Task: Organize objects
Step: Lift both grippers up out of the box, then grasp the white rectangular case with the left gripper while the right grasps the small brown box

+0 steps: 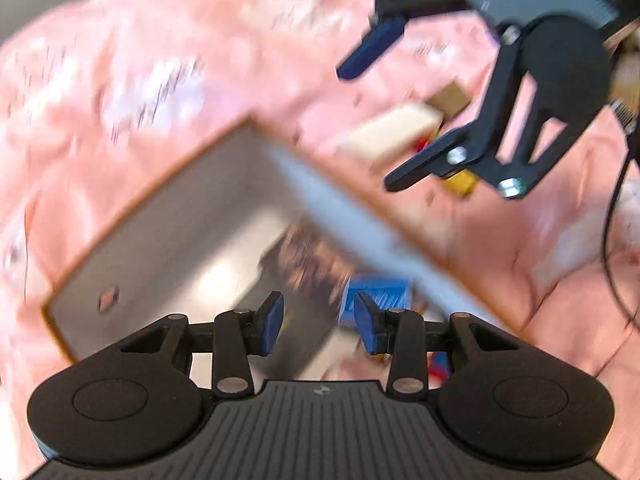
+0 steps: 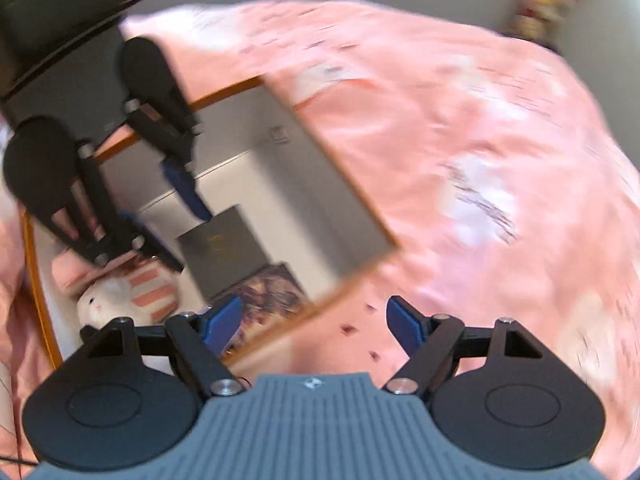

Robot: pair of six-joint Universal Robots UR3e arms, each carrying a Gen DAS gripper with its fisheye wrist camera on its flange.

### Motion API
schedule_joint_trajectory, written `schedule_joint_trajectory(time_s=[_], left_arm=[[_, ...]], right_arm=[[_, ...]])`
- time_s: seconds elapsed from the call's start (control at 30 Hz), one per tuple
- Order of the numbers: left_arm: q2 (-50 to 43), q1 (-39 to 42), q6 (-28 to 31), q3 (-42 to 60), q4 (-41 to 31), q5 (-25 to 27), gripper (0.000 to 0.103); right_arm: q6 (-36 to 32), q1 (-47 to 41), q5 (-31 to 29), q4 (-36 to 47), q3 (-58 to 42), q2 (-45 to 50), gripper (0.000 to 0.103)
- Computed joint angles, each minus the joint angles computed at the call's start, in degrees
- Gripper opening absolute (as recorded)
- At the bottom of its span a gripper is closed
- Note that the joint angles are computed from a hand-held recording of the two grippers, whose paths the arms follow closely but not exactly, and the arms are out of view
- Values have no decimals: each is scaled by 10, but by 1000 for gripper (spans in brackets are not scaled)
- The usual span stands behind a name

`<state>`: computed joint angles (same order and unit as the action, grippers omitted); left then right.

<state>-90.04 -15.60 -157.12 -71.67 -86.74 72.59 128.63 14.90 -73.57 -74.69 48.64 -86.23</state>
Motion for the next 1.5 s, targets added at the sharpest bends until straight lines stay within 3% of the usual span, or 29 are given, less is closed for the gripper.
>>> schedule_joint_trajectory(time_s=[0.1, 0.23, 0.3, 0.37, 0.43, 0.47, 0.5, 0.57, 0.63, 0.73, 0.9, 1.07, 1.13, 1.3, 1.5], left_arm=[[-25, -52, -33, 17, 65, 3, 45], [-56, -116, -53, -37, 204, 17, 45], [-115, -156, -61, -12, 253, 36, 45], [-182, -196, -74, 54, 257, 59, 45], [-211, -225, -86, 98, 239, 70, 45], [-241, -227, -87, 97, 271, 65, 45], [-260, -230, -91, 117, 264, 59, 45], [-309, -236, -93, 156, 267, 52, 45], [-352, -252, -89, 200, 267, 76, 45], [-405, -281, -44, 281, 235, 144, 45], [-496, -304, 45, 404, 177, 207, 45], [-529, -331, 140, 417, 187, 267, 53], [-528, -343, 173, 387, 227, 289, 55], [-590, -382, 226, 442, 241, 385, 56], [-648, -400, 283, 489, 279, 437, 52]], right_arm=[[39, -65, -5, -88, 180, -111, 80], [70, -169, -13, -186, 403, -278, 80], [45, -252, 9, -161, 452, -361, 81], [-3, -348, 31, -116, 476, -437, 80], [-37, -434, 39, -70, 503, -489, 71], [-68, -494, 60, -29, 523, -517, 58], [-101, -554, 81, 23, 533, -539, 55], [-193, -674, 128, 134, 549, -584, 55], [-234, -730, 156, 156, 591, -624, 55], [-156, -683, 159, 23, 674, -618, 53], [-70, -622, 137, -179, 759, -596, 56], [-84, -650, 142, -219, 771, -605, 70], [-73, -643, 136, -253, 774, -585, 71], [-14, -591, 104, -360, 778, -495, 71], [18, -564, 97, -386, 771, -436, 73]])
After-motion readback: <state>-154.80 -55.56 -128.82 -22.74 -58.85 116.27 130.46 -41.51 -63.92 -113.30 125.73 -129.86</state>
